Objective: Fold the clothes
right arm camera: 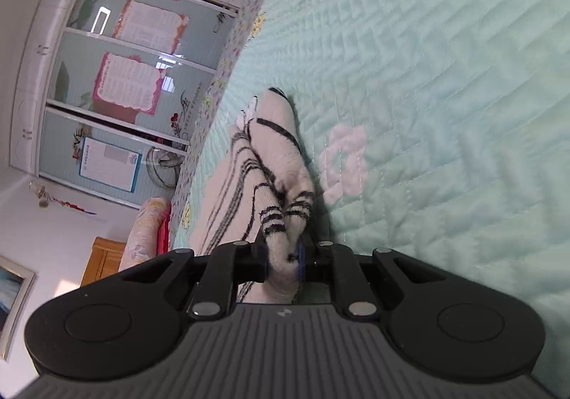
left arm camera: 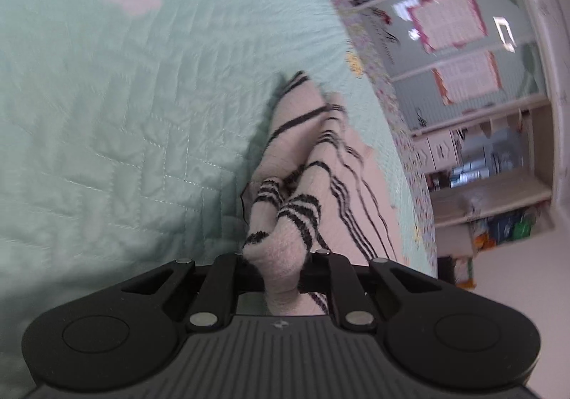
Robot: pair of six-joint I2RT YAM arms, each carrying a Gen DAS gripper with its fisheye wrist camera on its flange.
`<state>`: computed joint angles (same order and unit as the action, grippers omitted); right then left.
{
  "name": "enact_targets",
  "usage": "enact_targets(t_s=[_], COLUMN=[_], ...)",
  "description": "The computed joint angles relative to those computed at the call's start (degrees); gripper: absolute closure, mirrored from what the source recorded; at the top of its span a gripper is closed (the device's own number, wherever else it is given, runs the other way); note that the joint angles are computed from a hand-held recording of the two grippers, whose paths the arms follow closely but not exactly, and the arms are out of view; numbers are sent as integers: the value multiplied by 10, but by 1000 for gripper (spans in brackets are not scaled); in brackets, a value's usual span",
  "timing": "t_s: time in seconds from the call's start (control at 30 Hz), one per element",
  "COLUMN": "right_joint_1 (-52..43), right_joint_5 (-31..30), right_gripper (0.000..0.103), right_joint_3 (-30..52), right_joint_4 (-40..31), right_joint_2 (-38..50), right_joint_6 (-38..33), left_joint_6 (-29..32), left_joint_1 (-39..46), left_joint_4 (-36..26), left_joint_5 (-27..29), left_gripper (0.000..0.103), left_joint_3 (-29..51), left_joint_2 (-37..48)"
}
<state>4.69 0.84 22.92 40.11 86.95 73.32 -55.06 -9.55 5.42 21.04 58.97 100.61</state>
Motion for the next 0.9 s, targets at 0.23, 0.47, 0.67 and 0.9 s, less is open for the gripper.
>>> enact_targets(t_s=[0.23,0.47,0.67,0.9], right_joint_1=[70,329,465,459], right_joint_5=[49,244,376,421], right_gripper=[90,89,82,56], right_joint_3=[-64,-108,-79,-7], right_joint_4=[-276,-639,-780,-648], right_joint_2=[-334,-637,-652,-577], right_joint_6=[-7,120,242,-8], left_joint_6=[30,121,185,211], left_joint_1=[30,90,112,0], left_joint_4=[-85,-191,-267,-206], left_joint_5=[56,98,65,-29], left_gripper=[91,85,85,80], left_joint_3=[-162,-262,-253,-229], left_joint_2=[-219,-361,-451,-452])
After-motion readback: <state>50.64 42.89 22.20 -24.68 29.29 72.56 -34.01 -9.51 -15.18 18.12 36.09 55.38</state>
